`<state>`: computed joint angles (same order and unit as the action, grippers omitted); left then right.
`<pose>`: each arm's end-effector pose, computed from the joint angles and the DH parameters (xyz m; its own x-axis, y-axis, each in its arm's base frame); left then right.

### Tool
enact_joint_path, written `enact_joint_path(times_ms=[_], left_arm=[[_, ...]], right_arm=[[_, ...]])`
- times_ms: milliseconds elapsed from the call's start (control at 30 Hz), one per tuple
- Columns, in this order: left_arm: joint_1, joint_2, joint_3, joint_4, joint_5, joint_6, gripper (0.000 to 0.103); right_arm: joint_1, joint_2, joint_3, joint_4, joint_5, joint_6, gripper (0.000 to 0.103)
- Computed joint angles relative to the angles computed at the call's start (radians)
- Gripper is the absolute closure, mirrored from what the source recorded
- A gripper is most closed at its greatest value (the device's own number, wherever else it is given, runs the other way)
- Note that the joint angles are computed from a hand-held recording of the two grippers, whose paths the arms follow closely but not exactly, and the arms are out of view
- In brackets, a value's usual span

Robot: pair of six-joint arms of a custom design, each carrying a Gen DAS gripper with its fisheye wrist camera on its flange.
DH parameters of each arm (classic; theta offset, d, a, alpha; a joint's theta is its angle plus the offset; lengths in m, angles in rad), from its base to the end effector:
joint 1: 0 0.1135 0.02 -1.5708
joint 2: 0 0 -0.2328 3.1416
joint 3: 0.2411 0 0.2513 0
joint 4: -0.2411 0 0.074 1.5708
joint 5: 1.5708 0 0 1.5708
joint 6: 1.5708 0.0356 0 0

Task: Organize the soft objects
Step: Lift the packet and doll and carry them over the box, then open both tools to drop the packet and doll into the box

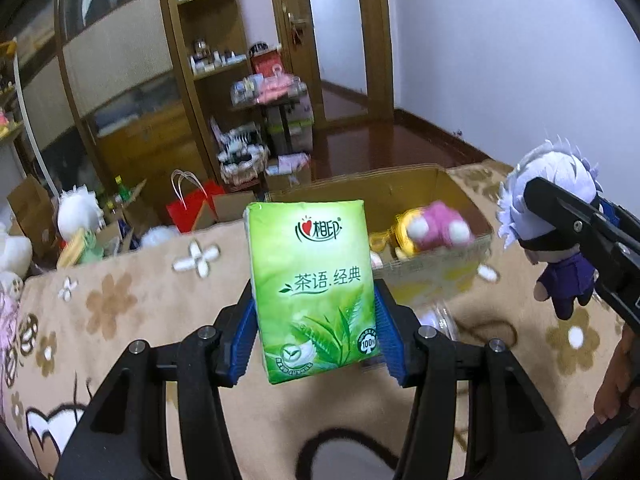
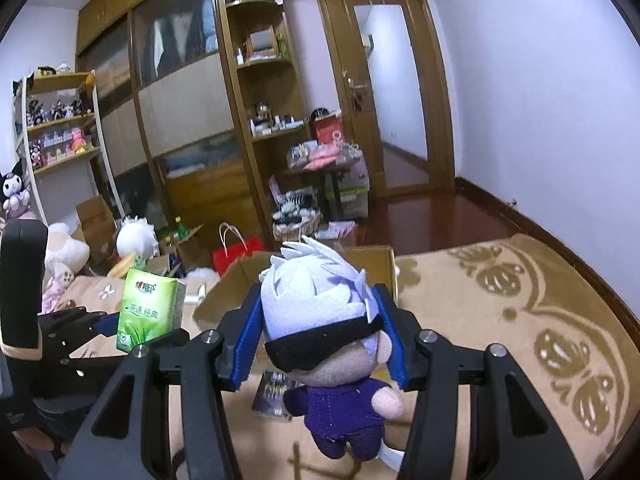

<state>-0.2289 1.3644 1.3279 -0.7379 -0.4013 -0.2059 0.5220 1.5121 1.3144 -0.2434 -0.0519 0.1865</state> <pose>0.2901 -0.0533 0.3178 -0.6538 -0.0409 -0.7556 -0.2010 0.9721 0.1212 0.3081 0.1793 0.3100 -0.4635 -0.0530 -0.8845 -0.4606 0.8671 0.1894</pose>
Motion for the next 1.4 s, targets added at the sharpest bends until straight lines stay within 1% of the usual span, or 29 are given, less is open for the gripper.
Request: enact_joint_path(times_ms=[67,200,367,500,733,867,1033,1167,1267,1300,1333,1400], left_arm=[[0.013,0.031,0.038,0.022,-0.007,0.031,0.051],[0.047,0.097,0.118,0.047,0.006,0.059,0.051],[0.087,0.178,0.190,0.091,0.018,0.106,0.050],[0.121,0.240,0.240,0.115,0.054,0.109,0.050],[0.170,0.336,0.274,0.155,0.101,0.110,0.050],[0.195,0.385,0.285,0.167,0.136,0.102,0.050],[0.212,0.426,0.298,0.167,0.173,0.098,0.049],[0.226,0.460,0.314,0.160,0.202,0.088,0.048],[0.224,0.467,0.311,0.161,0.202,0.086,0.045],[0.224,0.470,0.313,0.160,0.201,0.086,0.040],[0.225,0.471,0.315,0.157,0.200,0.085,0.037],[0.224,0.466,0.309,0.159,0.201,0.083,0.033]], right_arm=[[-0.006,0.025,0.036,0.003,-0.003,-0.002,0.047],[-0.018,0.084,0.115,0.000,-0.010,-0.014,0.047],[-0.044,0.165,0.212,-0.009,-0.045,-0.021,0.047],[-0.061,0.242,0.290,-0.022,-0.079,-0.021,0.047],[-0.074,0.372,0.417,-0.042,-0.124,-0.045,0.047],[-0.067,0.465,0.522,-0.089,-0.141,-0.077,0.046],[-0.049,0.595,0.671,-0.197,-0.132,-0.123,0.045],[-0.042,0.659,0.737,-0.251,-0.123,-0.156,0.042],[-0.048,0.679,0.753,-0.266,-0.129,-0.150,0.042],[-0.051,0.684,0.761,-0.272,-0.131,-0.147,0.041],[-0.055,0.690,0.768,-0.281,-0.135,-0.143,0.041],[-0.063,0.703,0.789,-0.301,-0.147,-0.137,0.035]])
